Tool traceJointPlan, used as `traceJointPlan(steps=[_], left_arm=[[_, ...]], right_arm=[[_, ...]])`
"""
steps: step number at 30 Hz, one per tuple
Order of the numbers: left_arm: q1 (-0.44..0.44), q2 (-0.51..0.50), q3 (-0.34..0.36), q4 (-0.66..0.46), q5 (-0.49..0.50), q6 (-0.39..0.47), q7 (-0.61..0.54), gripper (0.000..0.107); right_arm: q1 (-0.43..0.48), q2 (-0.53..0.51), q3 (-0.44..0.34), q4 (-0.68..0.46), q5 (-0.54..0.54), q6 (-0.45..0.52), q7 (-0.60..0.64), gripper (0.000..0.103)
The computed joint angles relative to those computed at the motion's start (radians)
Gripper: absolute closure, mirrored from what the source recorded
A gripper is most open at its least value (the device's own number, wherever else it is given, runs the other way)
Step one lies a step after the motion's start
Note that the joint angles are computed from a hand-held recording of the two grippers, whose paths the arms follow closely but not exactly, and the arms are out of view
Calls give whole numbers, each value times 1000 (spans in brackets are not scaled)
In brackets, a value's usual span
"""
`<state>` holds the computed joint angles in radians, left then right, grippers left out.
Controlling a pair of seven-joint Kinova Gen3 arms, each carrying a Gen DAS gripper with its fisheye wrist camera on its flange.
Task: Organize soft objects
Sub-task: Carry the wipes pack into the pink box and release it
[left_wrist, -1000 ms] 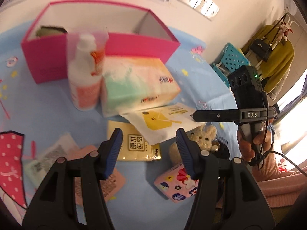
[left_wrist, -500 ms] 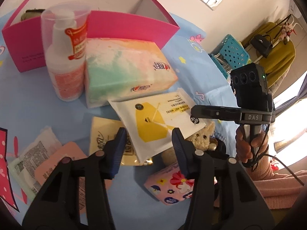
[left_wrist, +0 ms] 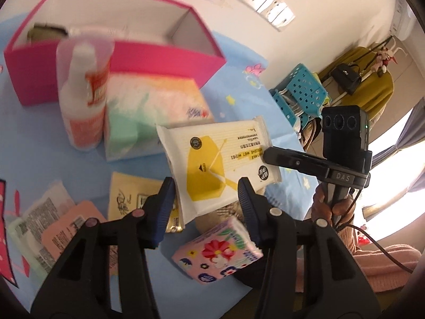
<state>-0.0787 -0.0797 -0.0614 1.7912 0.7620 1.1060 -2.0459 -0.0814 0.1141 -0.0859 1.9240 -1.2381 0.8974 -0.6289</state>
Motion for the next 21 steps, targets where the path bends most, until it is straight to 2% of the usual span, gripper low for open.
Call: traceJointPlan(steps=[5, 11, 15, 21], left_arm=[[11, -24, 6, -52, -41, -31, 19, 57], [25, -3, 21, -163, -113, -85, 61, 57], [27, 51, 35, -254, -177, -97, 117, 57], [9, 165, 62, -396, -243, -74, 212, 57]], right_arm=[[-9, -18, -1, -38, -1, -16, -1, 88], [-28, -4, -9, -147, 38, -64, -30, 88], [-35, 34, -25, -238, 63, -103, -59, 88], [-44, 123, -58, -403, 189, -142, -207, 88]])
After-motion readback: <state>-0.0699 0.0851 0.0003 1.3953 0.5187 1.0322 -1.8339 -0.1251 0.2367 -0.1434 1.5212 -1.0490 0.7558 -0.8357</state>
